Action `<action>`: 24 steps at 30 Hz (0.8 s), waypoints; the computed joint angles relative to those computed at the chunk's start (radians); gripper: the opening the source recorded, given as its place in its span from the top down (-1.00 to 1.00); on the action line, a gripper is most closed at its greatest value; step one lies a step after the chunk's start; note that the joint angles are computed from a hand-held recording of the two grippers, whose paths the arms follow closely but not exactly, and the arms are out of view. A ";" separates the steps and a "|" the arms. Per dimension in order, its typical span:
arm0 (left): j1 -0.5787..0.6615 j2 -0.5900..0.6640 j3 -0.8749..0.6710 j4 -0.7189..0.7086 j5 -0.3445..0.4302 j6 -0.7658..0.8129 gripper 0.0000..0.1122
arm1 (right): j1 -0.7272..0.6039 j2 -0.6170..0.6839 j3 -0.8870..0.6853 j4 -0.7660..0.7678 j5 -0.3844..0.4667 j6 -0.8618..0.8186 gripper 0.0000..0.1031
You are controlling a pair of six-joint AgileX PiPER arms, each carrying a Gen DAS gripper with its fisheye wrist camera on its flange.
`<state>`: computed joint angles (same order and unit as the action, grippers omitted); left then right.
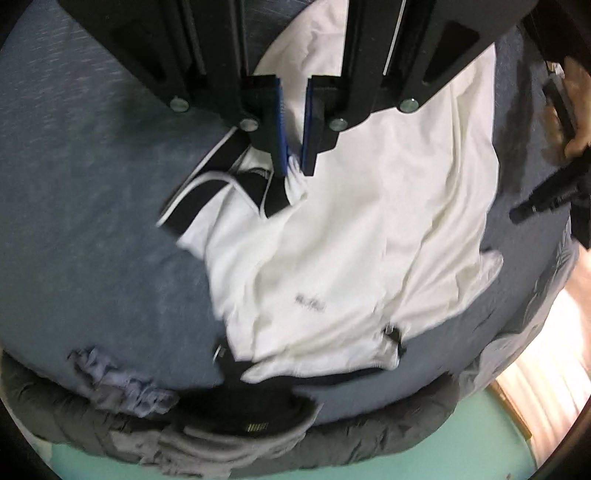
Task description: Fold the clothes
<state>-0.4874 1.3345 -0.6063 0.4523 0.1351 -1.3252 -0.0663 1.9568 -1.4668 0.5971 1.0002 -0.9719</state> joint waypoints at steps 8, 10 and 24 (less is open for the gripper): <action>0.004 0.002 0.003 -0.032 -0.010 0.024 0.75 | -0.122 -0.011 0.004 0.171 0.111 -0.069 0.44; 0.004 0.002 0.004 -0.030 -0.011 0.019 0.75 | -0.180 -0.001 -0.022 0.237 0.158 -0.065 0.36; 0.005 0.016 -0.007 -0.063 -0.008 0.061 0.75 | -0.170 0.226 -0.235 0.203 0.095 0.293 -0.10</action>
